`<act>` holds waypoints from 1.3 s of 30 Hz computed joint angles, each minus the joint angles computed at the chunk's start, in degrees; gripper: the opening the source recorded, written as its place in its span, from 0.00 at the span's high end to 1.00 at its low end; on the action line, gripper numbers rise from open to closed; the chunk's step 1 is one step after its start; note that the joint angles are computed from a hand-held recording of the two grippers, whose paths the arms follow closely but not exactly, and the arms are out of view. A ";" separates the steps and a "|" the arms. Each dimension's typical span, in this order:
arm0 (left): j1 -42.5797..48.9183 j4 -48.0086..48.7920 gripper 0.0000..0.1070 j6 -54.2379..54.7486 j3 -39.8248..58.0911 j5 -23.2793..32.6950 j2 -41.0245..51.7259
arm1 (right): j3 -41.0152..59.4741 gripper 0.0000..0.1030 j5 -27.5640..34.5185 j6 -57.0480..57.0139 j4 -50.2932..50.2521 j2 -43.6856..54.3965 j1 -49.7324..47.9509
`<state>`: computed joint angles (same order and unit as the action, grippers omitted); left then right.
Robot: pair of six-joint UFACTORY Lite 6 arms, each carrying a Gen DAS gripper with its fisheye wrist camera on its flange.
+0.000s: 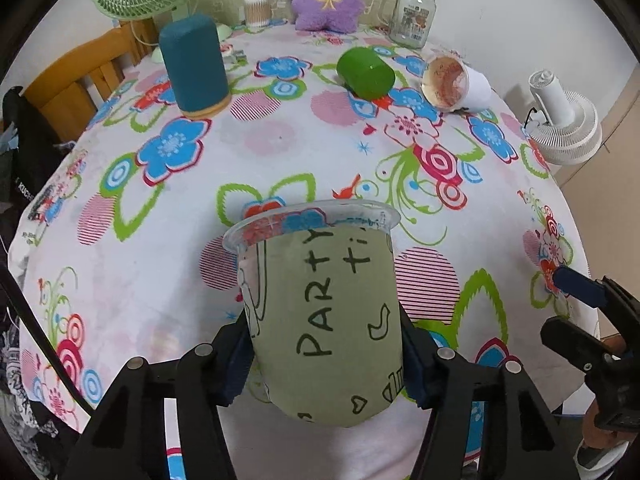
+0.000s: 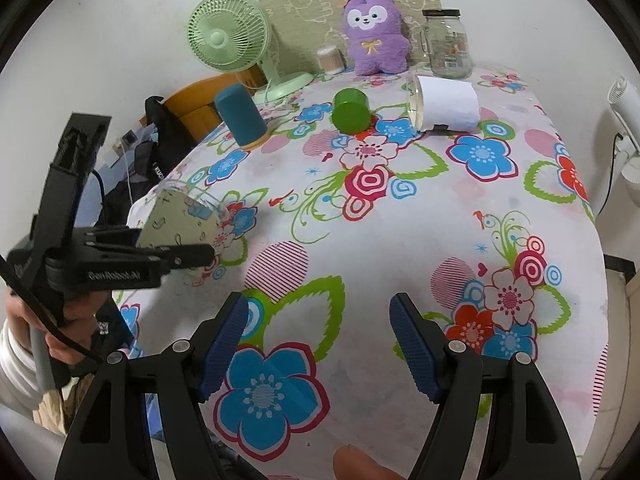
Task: Flip cup upside down
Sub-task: 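Grasp the cup body with the left gripper while the right gripper releases it, then raise the cup with the left gripper and rotate it so the rim faces down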
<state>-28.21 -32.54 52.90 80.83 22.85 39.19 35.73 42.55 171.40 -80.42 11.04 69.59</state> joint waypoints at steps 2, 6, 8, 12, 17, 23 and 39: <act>0.65 1.18 0.41 -0.39 0.72 1.25 -0.47 | 0.41 0.27 0.19 -0.16 -0.40 0.36 0.15; 1.77 7.44 0.41 -4.18 5.27 7.73 0.16 | 1.67 0.27 0.67 -1.11 -1.22 1.37 0.60; 2.06 11.10 0.41 -6.14 7.33 10.37 0.29 | 2.48 0.27 0.99 -1.74 -1.58 2.02 0.89; 2.66 17.50 0.41 -9.02 11.29 14.82 0.62 | 4.00 0.27 1.46 -2.21 -4.17 3.26 1.43; 2.66 25.21 0.41 -11.66 15.91 19.30 1.93 | 6.84 0.27 2.20 -5.12 -7.09 5.30 2.40; 1.41 35.25 0.41 -15.18 23.22 28.04 7.08 | 10.82 0.27 2.10 -9.80 -8.97 8.00 2.62; -4.22 52.25 0.40 -19.25 32.33 43.69 15.32 | 9.67 0.27 6.06 3.13 -26.44 10.54 4.60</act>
<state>-32.43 19.71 33.65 113.16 66.54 54.51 45.40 48.61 174.53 -106.86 21.58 74.19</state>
